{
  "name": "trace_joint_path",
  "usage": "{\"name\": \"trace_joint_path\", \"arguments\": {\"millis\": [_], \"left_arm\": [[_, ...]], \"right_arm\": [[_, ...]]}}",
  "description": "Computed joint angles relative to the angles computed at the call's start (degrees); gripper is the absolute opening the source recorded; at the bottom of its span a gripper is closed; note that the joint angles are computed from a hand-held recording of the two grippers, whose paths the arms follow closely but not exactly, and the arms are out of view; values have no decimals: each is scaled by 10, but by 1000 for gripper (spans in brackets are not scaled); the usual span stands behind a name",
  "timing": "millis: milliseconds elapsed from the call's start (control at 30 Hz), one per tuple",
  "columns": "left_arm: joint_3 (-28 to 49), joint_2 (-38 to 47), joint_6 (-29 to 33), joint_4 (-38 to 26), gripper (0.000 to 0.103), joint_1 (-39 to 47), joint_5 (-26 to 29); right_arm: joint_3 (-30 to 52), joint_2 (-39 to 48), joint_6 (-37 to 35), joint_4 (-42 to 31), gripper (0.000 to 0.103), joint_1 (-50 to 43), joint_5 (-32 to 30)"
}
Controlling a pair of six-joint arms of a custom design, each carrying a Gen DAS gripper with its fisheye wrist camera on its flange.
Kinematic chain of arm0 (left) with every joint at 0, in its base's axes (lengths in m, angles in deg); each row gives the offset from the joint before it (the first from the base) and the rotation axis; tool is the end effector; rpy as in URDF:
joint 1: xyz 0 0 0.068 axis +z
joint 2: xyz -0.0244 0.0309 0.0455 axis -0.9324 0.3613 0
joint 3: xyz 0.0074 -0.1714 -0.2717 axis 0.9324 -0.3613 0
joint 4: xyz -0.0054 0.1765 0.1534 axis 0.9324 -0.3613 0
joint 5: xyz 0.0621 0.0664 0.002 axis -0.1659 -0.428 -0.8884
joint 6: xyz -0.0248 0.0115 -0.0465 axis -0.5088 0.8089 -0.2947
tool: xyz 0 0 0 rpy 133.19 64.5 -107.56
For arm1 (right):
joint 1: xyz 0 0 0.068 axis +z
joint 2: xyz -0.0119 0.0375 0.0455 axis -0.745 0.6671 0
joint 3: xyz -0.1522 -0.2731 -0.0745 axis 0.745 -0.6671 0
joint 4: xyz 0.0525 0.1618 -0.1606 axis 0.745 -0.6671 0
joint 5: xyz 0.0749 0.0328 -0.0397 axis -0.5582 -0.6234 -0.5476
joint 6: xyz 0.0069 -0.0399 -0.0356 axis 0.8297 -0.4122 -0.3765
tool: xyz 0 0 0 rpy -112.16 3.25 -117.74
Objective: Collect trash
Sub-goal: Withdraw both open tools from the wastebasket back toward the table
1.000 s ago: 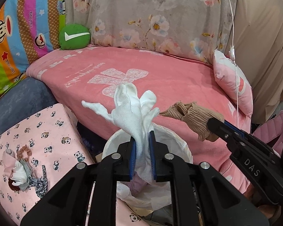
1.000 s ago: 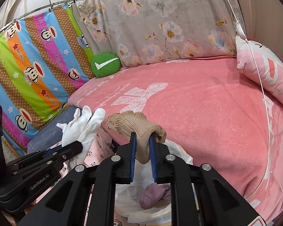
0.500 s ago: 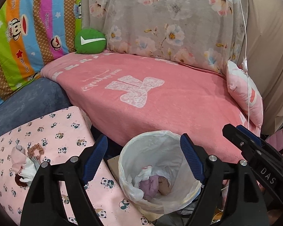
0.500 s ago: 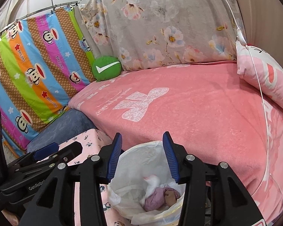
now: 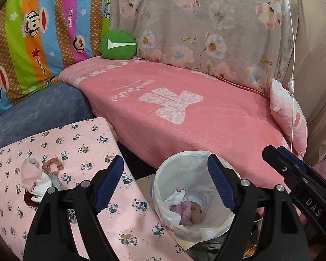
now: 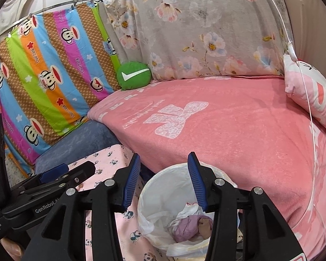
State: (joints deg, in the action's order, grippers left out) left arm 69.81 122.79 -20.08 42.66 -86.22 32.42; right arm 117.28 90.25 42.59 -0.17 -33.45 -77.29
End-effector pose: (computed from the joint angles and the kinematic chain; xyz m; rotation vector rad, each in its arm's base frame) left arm 0.1774 -0.0444 0.2893 -0.2640 2.1764 -0.0481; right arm 0.2419 0.0724 0.2923 -0.2394 2.1042 0.5139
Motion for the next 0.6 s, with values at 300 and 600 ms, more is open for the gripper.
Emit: {"name": "trace_joint_path", "arguments": {"millis": [300, 600], "left_arm": [[-17, -61, 19, -28, 76, 79, 41], [-33, -116, 74, -51, 77, 217, 125]], "right_arm": [[8, -12, 8, -15, 47, 78, 44], [19, -7, 26, -21, 49, 187, 110]]}}
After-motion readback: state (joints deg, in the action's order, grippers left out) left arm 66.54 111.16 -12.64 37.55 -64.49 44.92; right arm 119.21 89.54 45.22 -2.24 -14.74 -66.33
